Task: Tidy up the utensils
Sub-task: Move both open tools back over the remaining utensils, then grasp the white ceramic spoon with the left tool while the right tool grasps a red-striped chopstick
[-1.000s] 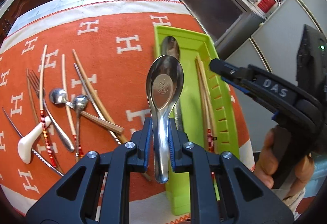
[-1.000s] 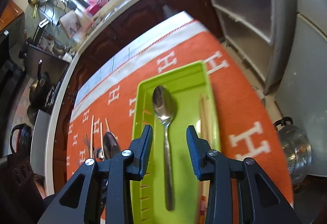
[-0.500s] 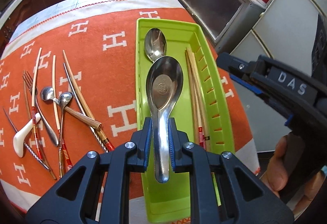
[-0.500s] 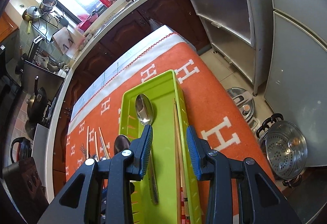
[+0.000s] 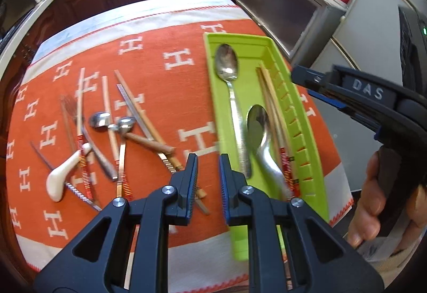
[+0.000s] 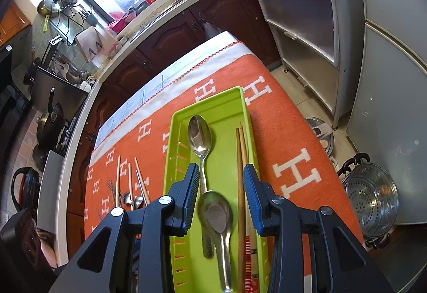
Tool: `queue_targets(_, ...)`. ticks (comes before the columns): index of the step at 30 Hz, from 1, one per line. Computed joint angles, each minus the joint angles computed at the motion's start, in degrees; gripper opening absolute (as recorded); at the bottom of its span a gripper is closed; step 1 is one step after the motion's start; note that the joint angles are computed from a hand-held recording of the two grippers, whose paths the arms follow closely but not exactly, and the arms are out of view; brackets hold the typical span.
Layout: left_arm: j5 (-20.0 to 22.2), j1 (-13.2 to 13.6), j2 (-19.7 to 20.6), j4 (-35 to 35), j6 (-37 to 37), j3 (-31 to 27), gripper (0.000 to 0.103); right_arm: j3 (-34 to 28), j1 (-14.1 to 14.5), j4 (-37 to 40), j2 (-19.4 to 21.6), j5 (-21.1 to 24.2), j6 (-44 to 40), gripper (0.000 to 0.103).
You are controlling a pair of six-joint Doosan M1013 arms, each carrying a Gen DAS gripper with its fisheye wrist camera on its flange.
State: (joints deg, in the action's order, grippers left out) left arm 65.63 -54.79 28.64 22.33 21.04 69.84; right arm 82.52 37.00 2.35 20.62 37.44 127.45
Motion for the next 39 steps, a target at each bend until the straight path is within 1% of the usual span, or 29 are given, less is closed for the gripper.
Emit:
queue_targets(9,2.1,0.0,-5.4,4.9,-8.3,6.6,0.013,-0.8,2.0,-1.5,-0.1,1.4,-0.6,0.034)
queue_targets(19,4.1,0.3,-10.4,7.2,-14.9,13.5,0.013,-4.4,4.7,-3.5,1.0,4.8,-2.2,0.034)
queue_targets(22,4.1,0.4,-11.7,7.4,-16.5,15.3,0.013,-5.9,5.7,-3.5,1.6,5.8,-3.3,0.034)
queue_targets(27,5.0,0.7,-14.0,8.0,-20.3,18.9,0.013,-8.9,7.5,-2.7,3.3,7.8,-6.2,0.034)
queue_targets(32,5.1,1.6,-15.8,6.6,-22.6,22.1,0.013,-12.8,8.7,-1.1,6.0,10.0,-9.5,0.034)
queue_targets(36,4.3,2.8,-16.8,4.6,-23.6,24.9,0.013,-14.9,9.2,1.3,8.2,11.0,-12.3,0.034)
queue_targets(39,2.2,4.0,-17.5,2.5,-23.8,26.7,0.013,-16.8,9.7,3.1,10.1,12.8,-15.0,0.034)
